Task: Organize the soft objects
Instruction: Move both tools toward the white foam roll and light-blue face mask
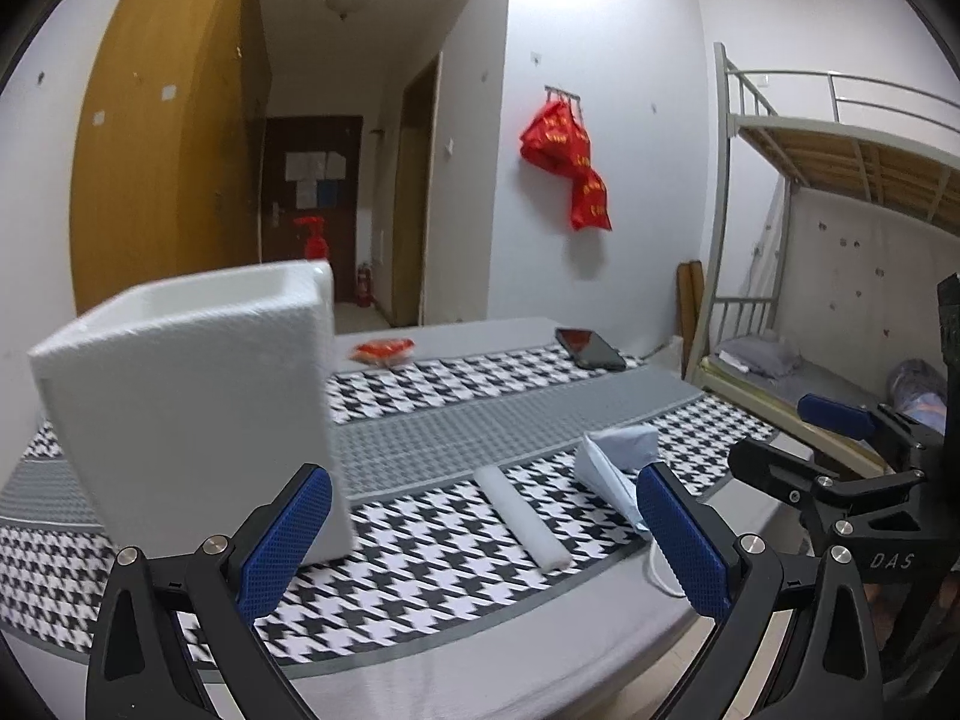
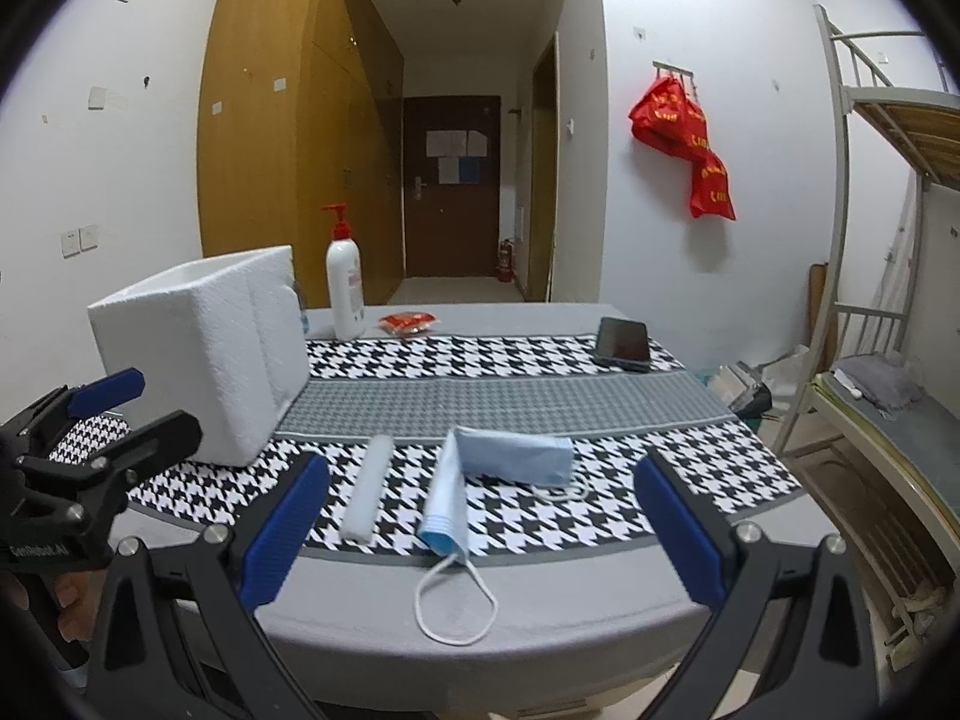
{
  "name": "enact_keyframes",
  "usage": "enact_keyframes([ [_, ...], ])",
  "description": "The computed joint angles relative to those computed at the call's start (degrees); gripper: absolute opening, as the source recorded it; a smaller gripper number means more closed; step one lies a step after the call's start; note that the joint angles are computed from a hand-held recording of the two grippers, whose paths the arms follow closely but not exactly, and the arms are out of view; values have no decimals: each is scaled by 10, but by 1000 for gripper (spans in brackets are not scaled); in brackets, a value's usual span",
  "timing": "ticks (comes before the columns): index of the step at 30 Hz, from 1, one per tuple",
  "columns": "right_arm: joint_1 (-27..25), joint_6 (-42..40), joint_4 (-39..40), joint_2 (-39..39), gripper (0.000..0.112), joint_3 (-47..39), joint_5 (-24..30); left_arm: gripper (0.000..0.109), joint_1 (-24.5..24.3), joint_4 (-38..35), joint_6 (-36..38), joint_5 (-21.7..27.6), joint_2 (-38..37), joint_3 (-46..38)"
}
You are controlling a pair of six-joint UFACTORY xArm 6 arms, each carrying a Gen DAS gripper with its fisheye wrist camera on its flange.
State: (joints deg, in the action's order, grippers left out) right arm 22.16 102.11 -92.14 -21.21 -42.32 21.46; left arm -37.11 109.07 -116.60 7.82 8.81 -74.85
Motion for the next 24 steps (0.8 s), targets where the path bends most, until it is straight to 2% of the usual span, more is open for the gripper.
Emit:
enact_keyframes([
  [5,-13,-2,-2,4,103,6,-5,102,-3,-113,114,-10,39,-25],
  [10,-38,-2,-4,10,103,8,-25,102,-11,-244,238,5,75,-46],
  [14,-62,0,-7,18,103,4,-46,101,-19,-329,311,26,99,-65],
  [21,-86,-6,-14,50,103,-16,-80,97,-26,-432,392,54,128,-92],
  [24,-94,-4,-24,64,103,-28,-99,95,-29,-454,410,61,138,-102],
])
